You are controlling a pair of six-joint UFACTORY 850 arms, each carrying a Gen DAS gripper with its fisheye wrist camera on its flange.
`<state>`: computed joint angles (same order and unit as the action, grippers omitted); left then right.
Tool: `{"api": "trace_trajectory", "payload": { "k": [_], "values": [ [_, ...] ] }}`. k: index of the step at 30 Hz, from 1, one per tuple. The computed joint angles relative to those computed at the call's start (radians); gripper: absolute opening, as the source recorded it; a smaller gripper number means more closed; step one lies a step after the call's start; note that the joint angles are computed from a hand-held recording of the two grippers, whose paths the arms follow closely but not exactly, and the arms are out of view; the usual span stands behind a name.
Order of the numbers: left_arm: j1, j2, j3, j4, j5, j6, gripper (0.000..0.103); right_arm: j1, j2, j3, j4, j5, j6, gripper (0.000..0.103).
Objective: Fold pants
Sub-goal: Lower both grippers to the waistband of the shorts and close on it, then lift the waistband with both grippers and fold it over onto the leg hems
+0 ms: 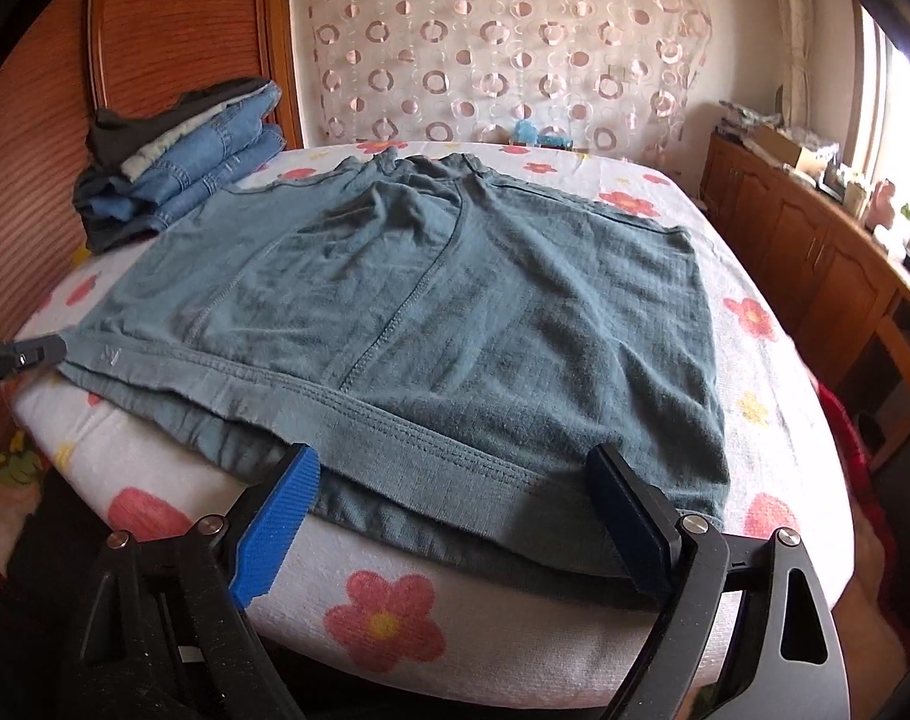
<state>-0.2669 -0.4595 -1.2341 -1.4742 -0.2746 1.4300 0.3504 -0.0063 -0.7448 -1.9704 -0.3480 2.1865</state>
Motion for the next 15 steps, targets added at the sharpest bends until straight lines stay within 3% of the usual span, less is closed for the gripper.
{"api": "trace_trajectory", "payload": {
  "k": [6,8,11,15],
  "values": [
    [-0.010,-0.004,-0.002,-0.026,0.024,0.054,0.028,0.015,0.034,0.025,0.060,-0.001,-0.052,0.091],
    [-0.011,-0.002,0.002,-0.072,0.029,0.106,0.017,0.016,0.031,0.020,0.062,0.000,-0.053,0.091],
    [-0.008,0.007,0.006,-0.163,0.011,0.204,0.011,-0.006,0.022,0.012,-0.047,0.033,0.064,0.087],
    [-0.014,0.013,-0.011,-0.159,-0.011,0.222,0.008,-0.046,0.055,0.034,-0.220,0.077,0.255,0.082]
  ]
}}
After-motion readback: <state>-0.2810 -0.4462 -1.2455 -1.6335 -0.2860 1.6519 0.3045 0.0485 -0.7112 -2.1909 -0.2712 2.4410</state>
